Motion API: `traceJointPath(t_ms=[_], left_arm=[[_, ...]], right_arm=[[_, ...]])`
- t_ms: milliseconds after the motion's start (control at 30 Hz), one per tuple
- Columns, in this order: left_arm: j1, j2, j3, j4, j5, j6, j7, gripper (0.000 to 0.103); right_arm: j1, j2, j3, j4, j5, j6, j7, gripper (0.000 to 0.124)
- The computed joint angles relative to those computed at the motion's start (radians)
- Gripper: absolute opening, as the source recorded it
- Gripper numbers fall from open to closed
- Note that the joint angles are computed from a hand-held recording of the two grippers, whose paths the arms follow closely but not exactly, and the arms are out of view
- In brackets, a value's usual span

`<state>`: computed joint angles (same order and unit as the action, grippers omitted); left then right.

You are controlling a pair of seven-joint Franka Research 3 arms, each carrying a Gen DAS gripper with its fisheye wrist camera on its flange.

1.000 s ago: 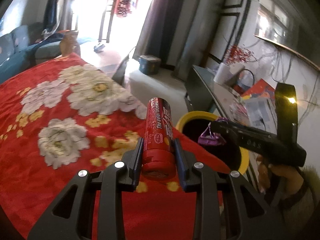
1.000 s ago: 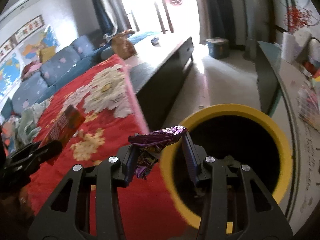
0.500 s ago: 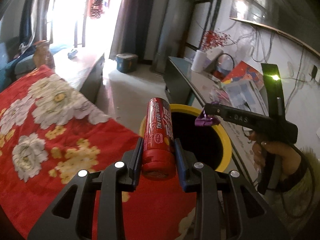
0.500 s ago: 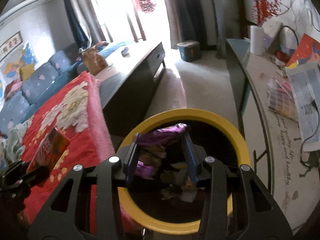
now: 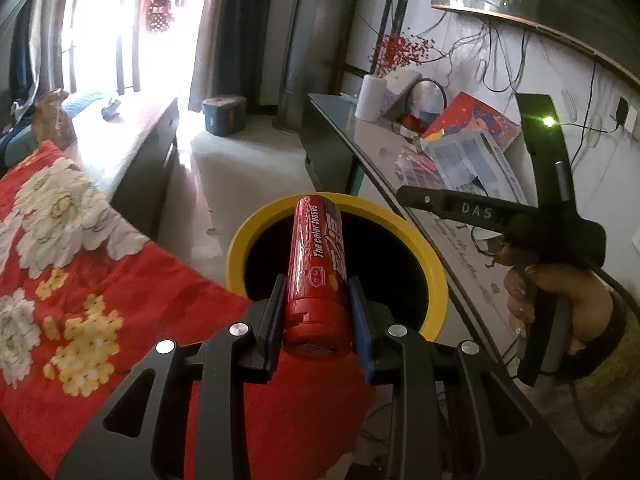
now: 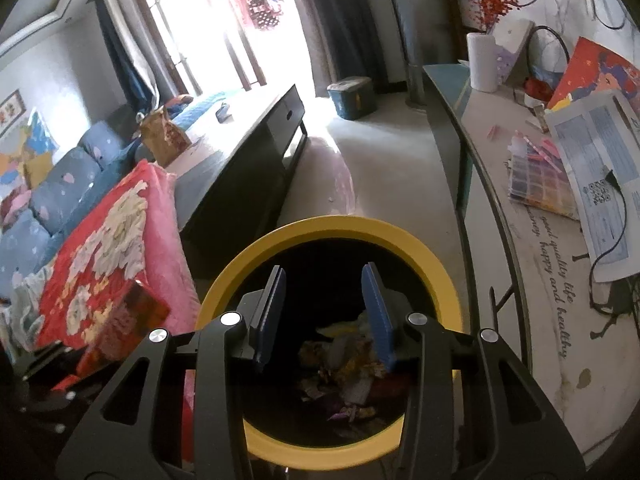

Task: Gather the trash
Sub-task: 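Open both grippers to drop the can and wrapper into the bin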

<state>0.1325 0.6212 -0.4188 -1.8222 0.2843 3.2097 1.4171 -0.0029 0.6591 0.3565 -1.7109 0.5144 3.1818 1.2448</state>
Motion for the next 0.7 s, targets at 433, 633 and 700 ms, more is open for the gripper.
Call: traceJointPath(t_ms=[433,633,700], left_arm=[[-0.05,0.088,-0.002,0.133,-0.055,-0.067,0.072,0.067],[-0.092,0.025,0.074,0.073,-0.058,-0.018,0.011,0.095],[-0.121,-0.006,0.119,0.044,-0.052,0.003,-0.022,0.095]], right_arm=[[-0.163,-0.052,0.159,-0.124,-0.004,0.091,0.002,0.065],[-0.177,-0.105,0.164,-0.205,-0.074,0.155,0.055,0.079],[-0.163,-0.132,0.15,-0.239,-0.093,0.179,0.077,0.082]])
